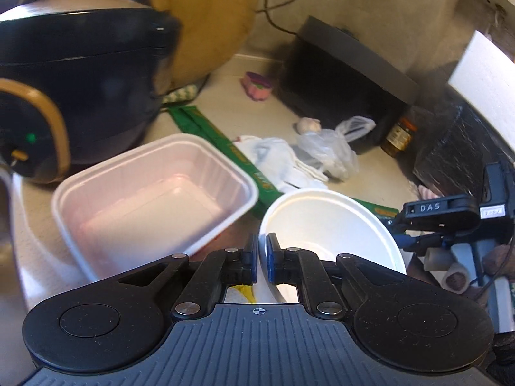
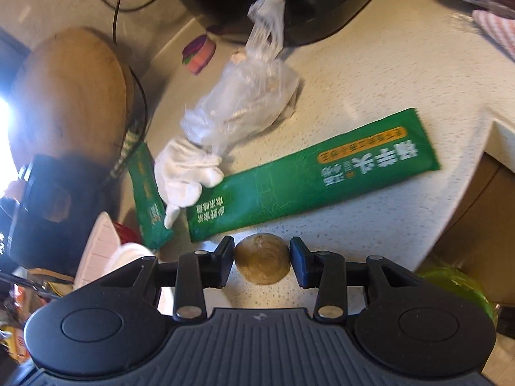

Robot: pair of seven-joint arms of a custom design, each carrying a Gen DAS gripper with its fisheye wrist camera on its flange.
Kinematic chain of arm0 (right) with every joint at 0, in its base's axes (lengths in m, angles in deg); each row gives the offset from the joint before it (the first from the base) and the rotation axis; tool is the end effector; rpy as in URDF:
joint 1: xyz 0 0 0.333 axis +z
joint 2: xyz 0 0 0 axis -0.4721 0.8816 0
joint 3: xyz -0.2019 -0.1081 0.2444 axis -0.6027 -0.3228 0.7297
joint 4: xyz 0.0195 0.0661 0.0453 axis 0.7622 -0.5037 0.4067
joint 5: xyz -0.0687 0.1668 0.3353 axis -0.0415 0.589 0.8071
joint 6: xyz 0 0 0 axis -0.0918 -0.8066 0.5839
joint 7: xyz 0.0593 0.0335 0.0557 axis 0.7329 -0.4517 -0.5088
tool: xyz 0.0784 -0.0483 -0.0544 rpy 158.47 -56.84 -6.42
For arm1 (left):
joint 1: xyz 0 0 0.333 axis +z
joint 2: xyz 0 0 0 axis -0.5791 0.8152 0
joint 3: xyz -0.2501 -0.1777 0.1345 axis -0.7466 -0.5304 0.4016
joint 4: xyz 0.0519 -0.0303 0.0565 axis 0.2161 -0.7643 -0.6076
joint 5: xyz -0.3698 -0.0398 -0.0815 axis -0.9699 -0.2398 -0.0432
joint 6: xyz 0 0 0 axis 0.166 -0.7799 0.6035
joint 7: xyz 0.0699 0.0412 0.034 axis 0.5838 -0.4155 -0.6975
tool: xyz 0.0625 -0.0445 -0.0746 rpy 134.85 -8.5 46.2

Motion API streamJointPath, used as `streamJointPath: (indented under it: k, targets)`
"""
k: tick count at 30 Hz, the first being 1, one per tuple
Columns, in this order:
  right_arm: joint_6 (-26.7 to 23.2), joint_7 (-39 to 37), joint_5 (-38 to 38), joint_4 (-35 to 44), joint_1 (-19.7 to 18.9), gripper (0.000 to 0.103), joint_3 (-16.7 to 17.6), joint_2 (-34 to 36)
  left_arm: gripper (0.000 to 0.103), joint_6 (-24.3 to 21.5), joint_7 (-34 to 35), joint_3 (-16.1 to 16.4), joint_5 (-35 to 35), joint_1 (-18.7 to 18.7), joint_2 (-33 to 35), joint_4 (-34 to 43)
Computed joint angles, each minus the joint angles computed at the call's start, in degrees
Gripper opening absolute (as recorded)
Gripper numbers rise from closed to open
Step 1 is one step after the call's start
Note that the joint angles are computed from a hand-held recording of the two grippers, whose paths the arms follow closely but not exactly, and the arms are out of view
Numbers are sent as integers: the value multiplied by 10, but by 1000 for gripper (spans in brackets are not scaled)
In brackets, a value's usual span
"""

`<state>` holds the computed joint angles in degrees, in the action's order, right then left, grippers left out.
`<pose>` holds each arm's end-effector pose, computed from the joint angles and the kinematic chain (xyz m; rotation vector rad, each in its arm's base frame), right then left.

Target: Collect trash

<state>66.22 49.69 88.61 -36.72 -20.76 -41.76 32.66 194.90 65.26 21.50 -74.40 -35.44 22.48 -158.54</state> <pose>0.5117 0.0516 0.6934 -1.8362 1.6442 0.1668 0.2972 -0.1829 0.7453 -2.1242 1.3671 -1.0009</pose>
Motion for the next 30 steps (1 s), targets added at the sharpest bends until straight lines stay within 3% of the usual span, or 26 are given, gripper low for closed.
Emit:
streamJointPath:
  k: [7, 14, 18, 24, 30]
  targets:
    - [22, -45, -16, -48, 12, 44, 1, -42, 11, -6, -8, 3, -7, -1, -10, -7]
    - [186, -115, -73, -168, 40, 69, 8, -139, 20, -26, 0, 0, 1, -3, 20, 7]
    - [202, -129, -66, -198, 69, 70, -20, -166, 20, -40, 8, 4, 1, -11, 43, 13]
    - [264, -147, -112, -237, 85, 77, -17, -194, 14, -43, -42, 6, -11, -6, 36, 1]
    - [307, -119, -133, -254, 98, 94, -23, -200, 11, -13, -60, -2, 17, 9, 8, -4]
